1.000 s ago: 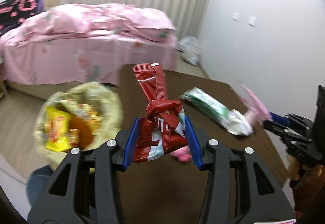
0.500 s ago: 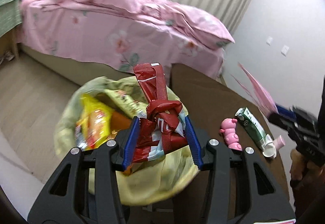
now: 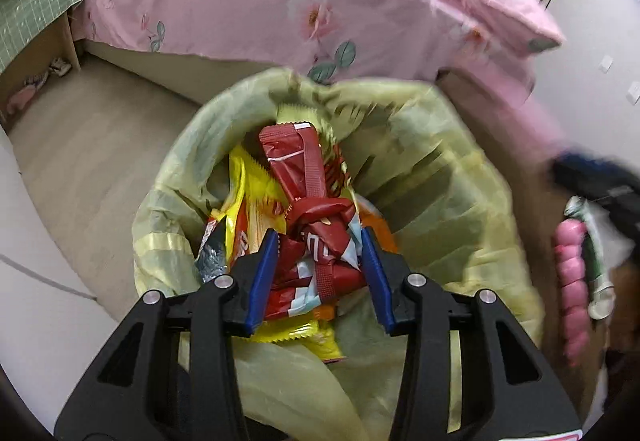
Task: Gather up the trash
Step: 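Open both grippers to drop the wrappers into the bin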
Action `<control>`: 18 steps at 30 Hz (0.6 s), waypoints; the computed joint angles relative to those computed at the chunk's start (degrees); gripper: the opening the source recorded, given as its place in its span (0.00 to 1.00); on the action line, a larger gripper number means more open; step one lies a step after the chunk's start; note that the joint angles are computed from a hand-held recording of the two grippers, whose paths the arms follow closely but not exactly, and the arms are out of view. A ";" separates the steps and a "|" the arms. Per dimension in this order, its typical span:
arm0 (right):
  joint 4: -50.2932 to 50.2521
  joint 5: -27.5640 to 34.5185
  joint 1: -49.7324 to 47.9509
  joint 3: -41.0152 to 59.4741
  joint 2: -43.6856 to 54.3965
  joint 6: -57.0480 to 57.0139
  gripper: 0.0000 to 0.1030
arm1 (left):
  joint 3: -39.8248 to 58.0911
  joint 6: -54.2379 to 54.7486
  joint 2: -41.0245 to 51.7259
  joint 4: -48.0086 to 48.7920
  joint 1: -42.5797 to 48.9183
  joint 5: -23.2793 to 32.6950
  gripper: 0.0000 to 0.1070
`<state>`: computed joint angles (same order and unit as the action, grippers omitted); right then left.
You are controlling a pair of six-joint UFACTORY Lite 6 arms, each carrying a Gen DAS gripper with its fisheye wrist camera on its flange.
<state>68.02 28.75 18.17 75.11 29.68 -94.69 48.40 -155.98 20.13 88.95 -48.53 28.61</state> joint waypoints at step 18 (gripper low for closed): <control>8.96 2.89 -7.75 -9.45 -7.06 -8.51 0.42 | -3.60 0.35 -11.89 -9.42 -6.80 11.40 0.59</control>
